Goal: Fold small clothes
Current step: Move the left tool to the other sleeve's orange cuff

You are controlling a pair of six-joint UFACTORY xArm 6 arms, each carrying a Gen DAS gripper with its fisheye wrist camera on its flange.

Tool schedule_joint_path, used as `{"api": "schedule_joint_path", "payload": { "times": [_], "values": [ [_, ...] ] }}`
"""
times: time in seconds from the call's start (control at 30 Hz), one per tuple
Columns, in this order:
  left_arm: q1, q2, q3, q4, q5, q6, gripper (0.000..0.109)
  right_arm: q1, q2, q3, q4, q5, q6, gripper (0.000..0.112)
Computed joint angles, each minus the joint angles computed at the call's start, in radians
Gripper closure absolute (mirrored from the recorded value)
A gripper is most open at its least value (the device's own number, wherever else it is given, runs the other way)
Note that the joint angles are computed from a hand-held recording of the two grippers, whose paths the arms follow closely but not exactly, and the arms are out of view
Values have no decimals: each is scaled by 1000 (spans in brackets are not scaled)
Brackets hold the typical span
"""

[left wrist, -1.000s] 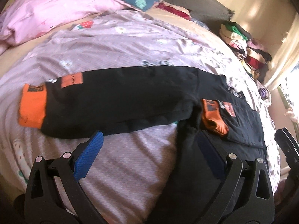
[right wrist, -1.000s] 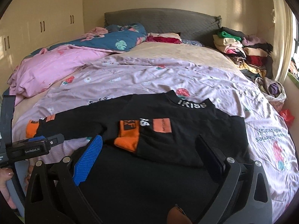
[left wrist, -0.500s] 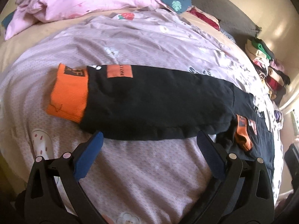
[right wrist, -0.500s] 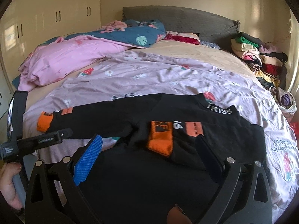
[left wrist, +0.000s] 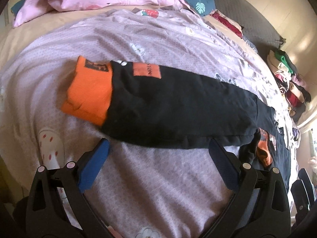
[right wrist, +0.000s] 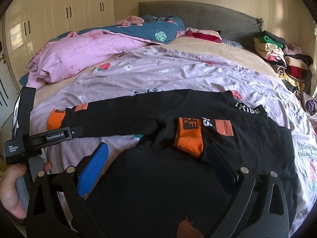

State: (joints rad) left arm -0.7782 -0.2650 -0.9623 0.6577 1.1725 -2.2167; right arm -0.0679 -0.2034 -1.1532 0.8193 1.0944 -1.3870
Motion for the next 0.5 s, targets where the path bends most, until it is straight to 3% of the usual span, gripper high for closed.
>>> {"api": "schedule_joint_path", "payload": {
  "times": [0.37, 0.43, 0.5],
  "values": [
    [58, -80, 92, 9, -16, -28, 16, 10, 19, 7, -8, 14, 22, 14],
    [70, -91, 99, 11, 4, -32, 28, 15, 12, 22, -17, 14, 18, 14],
    [66, -113, 117, 25, 25, -68, 51, 12, 8, 29, -20, 25, 10, 14]
  ]
}}
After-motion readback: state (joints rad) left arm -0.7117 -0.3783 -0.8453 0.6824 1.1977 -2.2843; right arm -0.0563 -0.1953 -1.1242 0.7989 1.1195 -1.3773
